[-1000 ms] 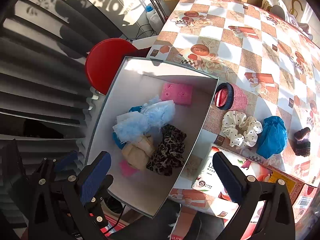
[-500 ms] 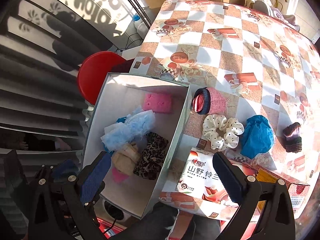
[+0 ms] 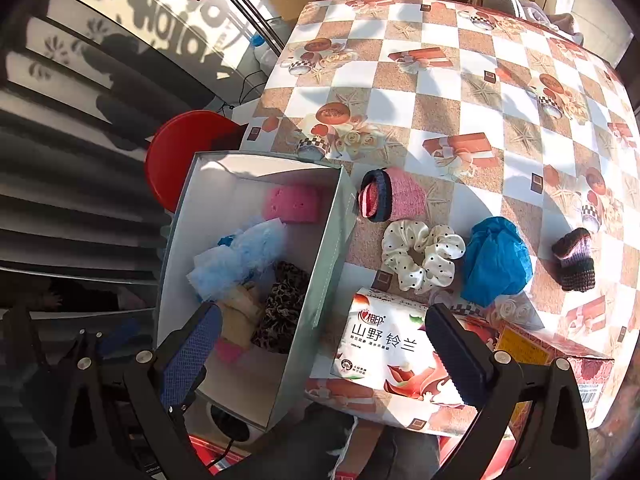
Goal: Organize soft objects
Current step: 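Move both open tools from the box back over the table items, then grasp the purple striped knit hat with right tool while left tool grasps the blue plastic bag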
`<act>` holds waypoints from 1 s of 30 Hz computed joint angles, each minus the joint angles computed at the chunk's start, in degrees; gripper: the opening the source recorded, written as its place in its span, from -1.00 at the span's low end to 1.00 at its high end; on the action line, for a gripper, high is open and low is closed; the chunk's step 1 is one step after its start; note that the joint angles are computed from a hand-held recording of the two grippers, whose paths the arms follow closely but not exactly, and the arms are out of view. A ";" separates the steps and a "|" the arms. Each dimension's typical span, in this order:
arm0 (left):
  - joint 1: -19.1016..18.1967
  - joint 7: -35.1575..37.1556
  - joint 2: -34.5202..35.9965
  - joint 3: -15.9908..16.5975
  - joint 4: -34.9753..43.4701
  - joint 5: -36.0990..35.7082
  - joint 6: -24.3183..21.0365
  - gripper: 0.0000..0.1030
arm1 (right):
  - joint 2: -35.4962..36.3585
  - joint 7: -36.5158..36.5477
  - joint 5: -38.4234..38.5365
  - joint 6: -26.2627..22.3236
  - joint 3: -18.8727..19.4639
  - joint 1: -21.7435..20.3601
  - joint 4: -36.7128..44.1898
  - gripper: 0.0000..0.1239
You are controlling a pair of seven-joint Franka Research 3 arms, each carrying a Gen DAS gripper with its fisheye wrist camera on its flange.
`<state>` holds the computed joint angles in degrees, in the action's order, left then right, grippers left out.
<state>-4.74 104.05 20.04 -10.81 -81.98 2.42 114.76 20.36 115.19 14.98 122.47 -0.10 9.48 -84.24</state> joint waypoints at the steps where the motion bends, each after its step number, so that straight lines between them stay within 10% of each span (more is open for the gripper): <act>1: -0.04 -0.04 0.00 -0.02 -0.01 0.06 0.00 0.81 | -0.08 -0.05 0.04 0.03 0.01 -0.01 -0.12 0.65; 30: -2.04 3.11 9.61 -2.08 15.94 -2.88 -6.62 0.81 | -10.46 6.30 -3.02 2.54 -3.40 -4.31 -12.06 0.65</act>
<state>-6.79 107.16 29.65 -12.88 -66.05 -0.46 108.14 9.90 121.49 11.96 125.01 -3.50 5.17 -96.30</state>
